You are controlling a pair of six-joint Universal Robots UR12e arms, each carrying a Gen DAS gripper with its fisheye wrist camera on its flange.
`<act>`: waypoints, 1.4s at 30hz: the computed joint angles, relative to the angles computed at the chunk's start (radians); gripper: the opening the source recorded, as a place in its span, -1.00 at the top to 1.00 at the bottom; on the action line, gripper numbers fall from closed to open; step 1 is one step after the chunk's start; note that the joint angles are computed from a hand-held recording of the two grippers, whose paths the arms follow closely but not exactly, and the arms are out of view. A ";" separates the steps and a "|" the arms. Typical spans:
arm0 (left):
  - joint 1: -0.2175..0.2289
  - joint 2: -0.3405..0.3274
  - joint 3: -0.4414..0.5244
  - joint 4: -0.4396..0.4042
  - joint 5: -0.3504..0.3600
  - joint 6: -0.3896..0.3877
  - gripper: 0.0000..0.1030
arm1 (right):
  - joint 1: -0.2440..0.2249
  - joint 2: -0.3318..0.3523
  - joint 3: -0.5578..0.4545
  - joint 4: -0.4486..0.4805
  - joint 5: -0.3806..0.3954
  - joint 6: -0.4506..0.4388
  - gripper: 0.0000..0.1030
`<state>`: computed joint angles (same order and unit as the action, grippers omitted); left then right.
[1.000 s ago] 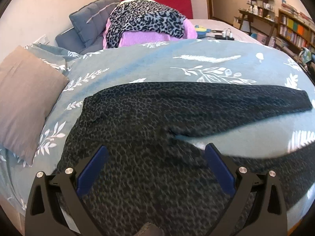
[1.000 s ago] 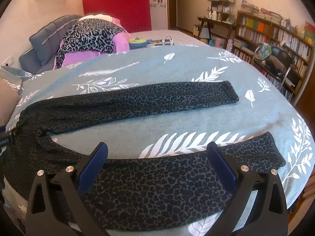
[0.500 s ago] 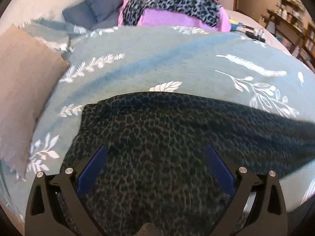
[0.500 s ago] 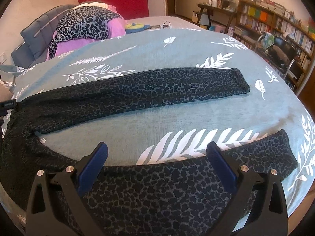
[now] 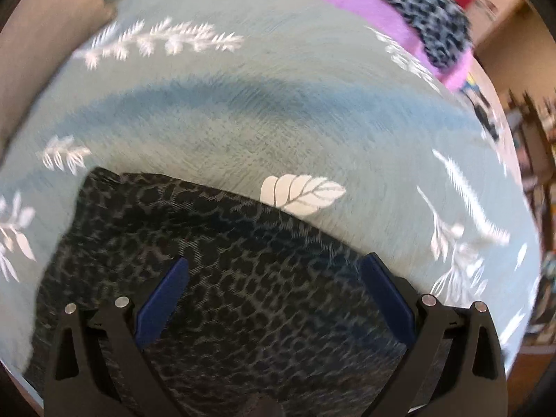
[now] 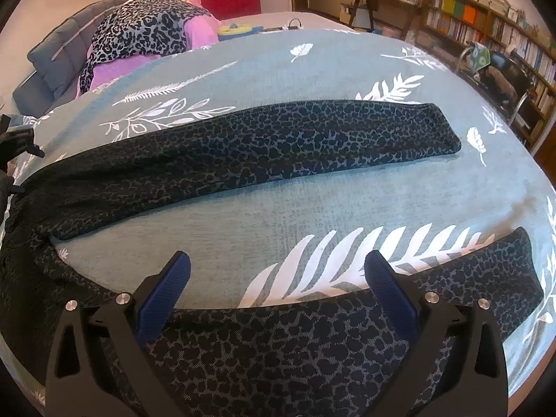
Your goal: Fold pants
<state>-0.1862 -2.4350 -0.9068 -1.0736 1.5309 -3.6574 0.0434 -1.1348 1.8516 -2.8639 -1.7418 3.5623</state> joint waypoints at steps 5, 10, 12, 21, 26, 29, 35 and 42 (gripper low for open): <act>0.002 -0.034 0.049 -0.016 0.014 -0.126 -0.91 | -0.009 0.011 -0.005 0.008 0.018 0.008 -0.96; -0.007 -0.069 0.104 -0.065 0.050 -0.148 -0.81 | -0.019 0.025 -0.016 0.002 0.004 -0.015 -0.96; -0.011 -0.079 0.120 -0.088 0.064 -0.152 -0.77 | -0.029 0.033 -0.028 -0.004 -0.008 -0.019 -0.96; -0.007 -0.109 0.172 -0.113 0.070 -0.193 -0.54 | -0.089 0.072 -0.103 -0.022 -0.119 0.011 -0.96; -0.001 -0.084 0.135 -0.110 0.079 -0.200 0.07 | -0.119 0.088 -0.136 0.004 -0.130 0.030 -0.96; 0.013 -0.055 0.079 -0.058 0.013 -0.192 0.51 | -0.140 0.096 -0.154 0.031 -0.118 0.064 -0.96; 0.038 0.026 -0.078 0.079 -0.132 -0.194 0.81 | -0.175 0.111 -0.177 0.054 -0.079 0.111 -0.96; 0.046 0.139 -0.255 0.236 -0.198 -0.128 0.86 | -0.230 0.097 -0.171 0.065 0.007 0.204 -0.96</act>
<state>-0.1406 -2.2961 -1.1617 -0.8372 1.3331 -3.7851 -0.1868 -1.0383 1.6807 -2.7986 -1.7349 3.7664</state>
